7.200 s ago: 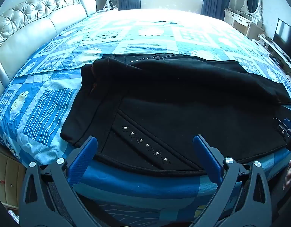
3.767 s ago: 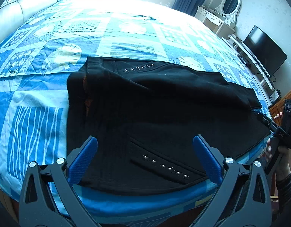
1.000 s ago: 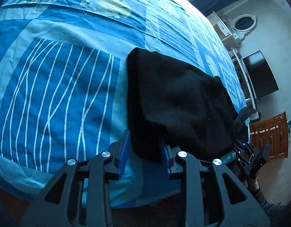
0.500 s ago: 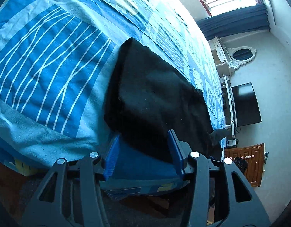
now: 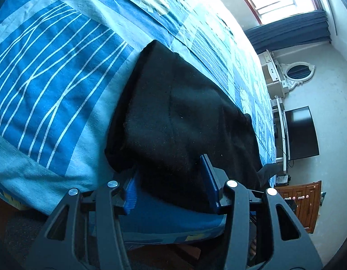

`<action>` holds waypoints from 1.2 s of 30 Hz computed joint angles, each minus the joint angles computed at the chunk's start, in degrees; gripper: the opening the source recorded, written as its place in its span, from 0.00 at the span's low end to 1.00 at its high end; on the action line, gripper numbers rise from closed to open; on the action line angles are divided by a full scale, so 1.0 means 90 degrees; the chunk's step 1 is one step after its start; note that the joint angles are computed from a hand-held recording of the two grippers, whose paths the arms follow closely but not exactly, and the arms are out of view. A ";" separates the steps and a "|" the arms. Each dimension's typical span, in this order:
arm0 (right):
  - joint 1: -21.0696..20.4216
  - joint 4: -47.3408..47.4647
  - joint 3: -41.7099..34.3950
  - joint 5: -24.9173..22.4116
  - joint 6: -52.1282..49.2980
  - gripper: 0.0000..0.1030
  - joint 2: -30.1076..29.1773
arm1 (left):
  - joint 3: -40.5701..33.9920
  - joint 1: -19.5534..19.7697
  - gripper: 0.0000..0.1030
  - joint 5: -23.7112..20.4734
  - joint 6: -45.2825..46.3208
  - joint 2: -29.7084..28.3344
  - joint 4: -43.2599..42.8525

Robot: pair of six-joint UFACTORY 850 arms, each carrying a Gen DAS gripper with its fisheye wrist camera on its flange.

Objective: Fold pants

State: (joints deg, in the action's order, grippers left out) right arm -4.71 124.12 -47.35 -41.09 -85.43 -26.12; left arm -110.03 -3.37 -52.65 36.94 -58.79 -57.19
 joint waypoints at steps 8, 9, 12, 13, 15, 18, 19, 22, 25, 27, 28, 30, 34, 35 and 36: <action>0.0340 0.1020 -0.0100 0.0220 -0.0400 0.12 -0.0119 | -0.0004 -0.0050 0.09 0.0274 -0.0215 0.0012 0.0379; 0.0363 0.1073 -0.0056 0.0240 -0.0497 0.10 -0.0053 | 0.0066 -0.0029 0.09 0.0286 -0.0182 0.0061 0.0309; 0.0469 0.1226 0.0151 0.0384 -0.0745 0.09 0.0239 | 0.0332 0.0012 0.09 0.0399 -0.0114 0.0249 0.0260; 0.0485 0.1195 0.0206 0.0381 -0.0690 0.09 0.0276 | 0.0380 0.0021 0.09 0.0395 -0.0137 0.0273 0.0299; 0.0451 0.1006 0.0240 0.0377 -0.0551 0.09 0.0190 | 0.0427 0.0020 0.09 0.0383 -0.0143 0.0272 0.0435; 0.0324 0.0898 0.0269 -0.0082 -0.0226 0.08 -0.0100 | 0.0359 -0.0010 0.09 0.0371 -0.0233 0.0198 0.0589; 0.0248 0.0820 0.0283 -0.0343 -0.0006 0.08 -0.0163 | 0.0364 -0.0017 0.09 0.0383 -0.0242 0.0213 0.0603; 0.0111 0.0299 0.0265 -0.0345 0.0315 0.12 -0.0017 | 0.0688 -0.0103 0.12 0.0750 0.0219 0.0540 0.0782; -0.0105 -0.0180 0.0477 0.0063 0.0225 0.30 0.0483 | 0.1332 -0.0265 0.33 0.1511 0.1021 0.1104 0.1139; -0.0392 -0.0168 0.0717 0.0215 0.0088 0.39 0.0848 | 0.1870 -0.0329 0.43 0.2057 0.1744 0.1518 0.0864; -0.0592 -0.0115 0.0847 0.0268 -0.0004 0.39 0.1030 | 0.2094 -0.0367 0.50 0.2338 0.2057 0.1693 0.0685; -0.1023 0.0153 0.1057 0.0537 -0.0305 0.40 0.1383 | 0.2358 -0.0438 0.62 0.2739 0.2637 0.1913 0.0226; -0.2152 0.0888 0.1165 0.1034 -0.1074 0.42 0.1721 | 0.2022 -0.0606 0.66 0.2966 0.2313 0.1739 0.0333; -0.2397 0.1234 0.1094 0.1284 -0.1387 0.47 0.1715 | 0.1880 -0.0644 0.66 0.2935 0.2054 0.1641 0.0435; -0.2671 0.1418 0.0979 0.1452 -0.1567 0.49 0.1629 | 0.1735 -0.0685 0.66 0.2921 0.1709 0.1536 0.0625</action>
